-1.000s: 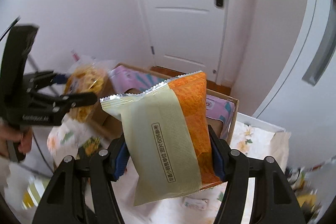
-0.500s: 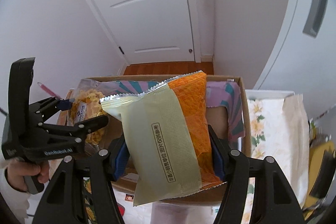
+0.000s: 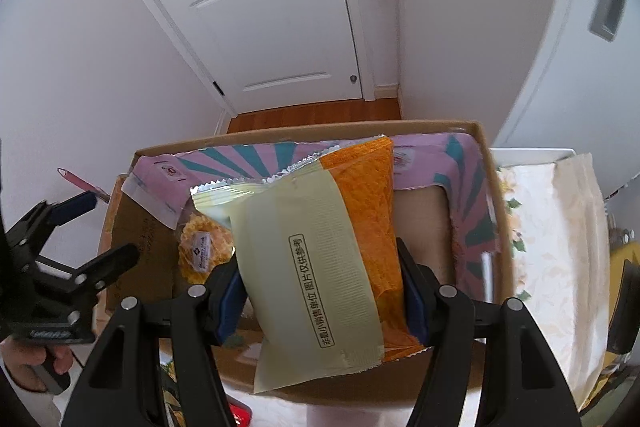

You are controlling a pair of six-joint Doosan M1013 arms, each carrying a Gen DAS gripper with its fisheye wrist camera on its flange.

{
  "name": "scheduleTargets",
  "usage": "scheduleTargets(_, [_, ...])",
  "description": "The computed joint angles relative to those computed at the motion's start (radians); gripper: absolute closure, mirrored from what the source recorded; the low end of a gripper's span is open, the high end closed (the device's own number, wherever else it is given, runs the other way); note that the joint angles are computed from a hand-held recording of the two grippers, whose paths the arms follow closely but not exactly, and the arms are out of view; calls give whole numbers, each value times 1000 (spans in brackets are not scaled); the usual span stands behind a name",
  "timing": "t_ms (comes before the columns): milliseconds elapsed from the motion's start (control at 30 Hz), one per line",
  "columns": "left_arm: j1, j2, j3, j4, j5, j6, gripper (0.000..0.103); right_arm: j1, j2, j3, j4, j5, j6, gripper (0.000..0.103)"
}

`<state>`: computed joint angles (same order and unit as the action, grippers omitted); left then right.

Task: Organize snacks
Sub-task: 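Lift both packs into the pink box and open both grippers, then move the left gripper to the white sachet on the table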

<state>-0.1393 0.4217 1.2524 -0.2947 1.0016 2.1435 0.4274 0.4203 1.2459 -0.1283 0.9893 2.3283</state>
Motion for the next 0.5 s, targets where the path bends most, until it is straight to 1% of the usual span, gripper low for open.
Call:
scheduleTargets(200, [20, -5, -6, -4, -4, -18, 1, -10, 56, -63, 48, 37, -31, 39])
scheduleTargets(267, [26, -13, 3, 0, -14, -24, 1, -6, 57, -57, 21, 13, 3, 26])
scheduleTargets(300, [29, -16, 5, 0, -15, -27, 1, -2, 56, -52, -8, -3, 27, 11])
scheduleTargets(333, [33, -20, 9, -3, -16, -29, 1, -1, 55, -51, -24, -6, 40, 6])
scheduleTargets(500, [53, -37, 24, -15, -30, -43, 1, 14, 32, -31, -84, -29, 82, 6])
